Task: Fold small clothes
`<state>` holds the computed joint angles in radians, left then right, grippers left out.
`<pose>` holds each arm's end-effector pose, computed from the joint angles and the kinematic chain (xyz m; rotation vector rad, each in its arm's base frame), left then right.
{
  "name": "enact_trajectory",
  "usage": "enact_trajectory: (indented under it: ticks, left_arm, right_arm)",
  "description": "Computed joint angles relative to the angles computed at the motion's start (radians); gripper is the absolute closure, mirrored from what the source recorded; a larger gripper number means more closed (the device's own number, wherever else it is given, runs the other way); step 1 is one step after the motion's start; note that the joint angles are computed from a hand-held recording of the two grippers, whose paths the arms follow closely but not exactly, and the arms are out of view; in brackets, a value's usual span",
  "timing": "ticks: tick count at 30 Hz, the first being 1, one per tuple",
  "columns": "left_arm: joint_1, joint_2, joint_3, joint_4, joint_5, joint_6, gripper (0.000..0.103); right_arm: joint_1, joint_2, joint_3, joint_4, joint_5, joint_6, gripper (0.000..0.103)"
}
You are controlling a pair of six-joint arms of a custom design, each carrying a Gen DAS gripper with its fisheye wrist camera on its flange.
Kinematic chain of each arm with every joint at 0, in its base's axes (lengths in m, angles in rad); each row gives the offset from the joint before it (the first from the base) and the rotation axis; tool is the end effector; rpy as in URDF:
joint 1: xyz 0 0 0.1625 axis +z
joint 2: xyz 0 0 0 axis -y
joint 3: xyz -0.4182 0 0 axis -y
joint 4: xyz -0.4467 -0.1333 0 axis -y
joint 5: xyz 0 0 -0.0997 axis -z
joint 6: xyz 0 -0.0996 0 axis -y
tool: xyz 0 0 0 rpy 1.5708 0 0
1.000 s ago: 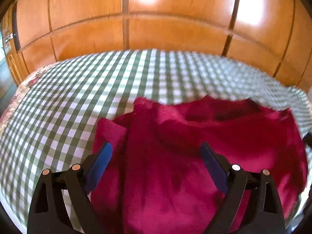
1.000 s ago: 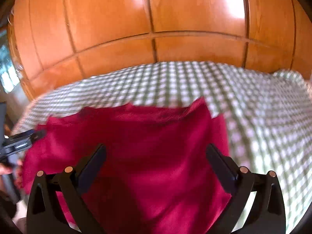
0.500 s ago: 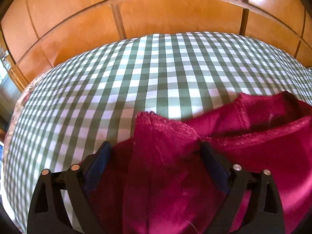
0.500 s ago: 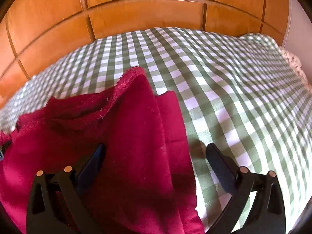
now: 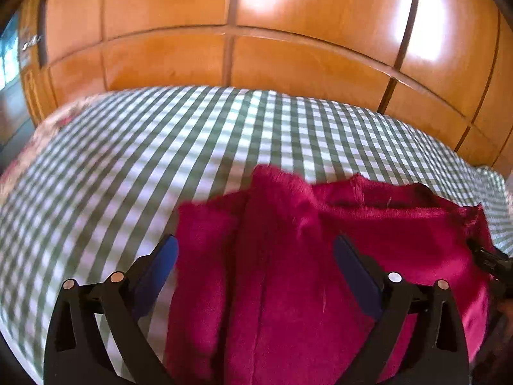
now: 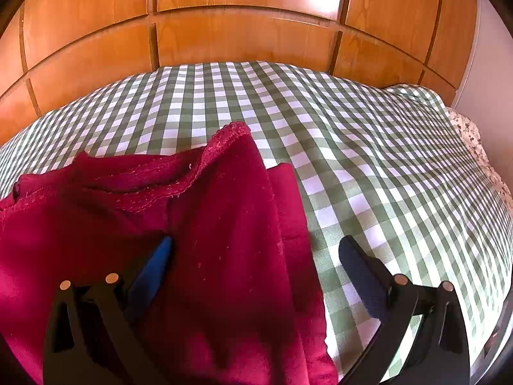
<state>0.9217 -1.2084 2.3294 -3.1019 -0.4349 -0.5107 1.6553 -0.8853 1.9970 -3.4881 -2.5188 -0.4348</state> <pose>-0.0942 -0.4942 0.1525 -0.1354 2.1560 -1.1213 0.1006 -0.5672 0.1175 0.0911 -2.0473 0.6611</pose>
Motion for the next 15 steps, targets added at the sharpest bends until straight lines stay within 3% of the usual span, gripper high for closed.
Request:
enact_trajectory:
  ticks: [4,7,8,10,15]
  left_arm:
    - [-0.016,-0.058,0.079,0.009,-0.032,-0.149,0.006]
    - [0.009,-0.086,0.132,-0.137,-0.22,-0.164,0.006]
    - [0.014,-0.088,0.141,-0.164,-0.252,-0.167,0.005]
    - [0.007,-0.07,0.149,-0.214,-0.253,-0.153,0.004]
    - [0.01,-0.062,0.11,-0.07,-0.222,-0.133,0.004]
  right_arm:
    - [-0.001,-0.006,0.005,0.004,0.008,0.007,0.002]
    - [0.0,-0.006,0.006,0.003,0.007,0.008,0.002]
    - [0.001,-0.005,0.006,0.0,0.005,0.005,0.002]
    - [0.004,-0.002,0.009,-0.021,0.007,-0.009,0.002]
    - [0.011,-0.023,0.04,-0.053,0.041,-0.016,0.002]
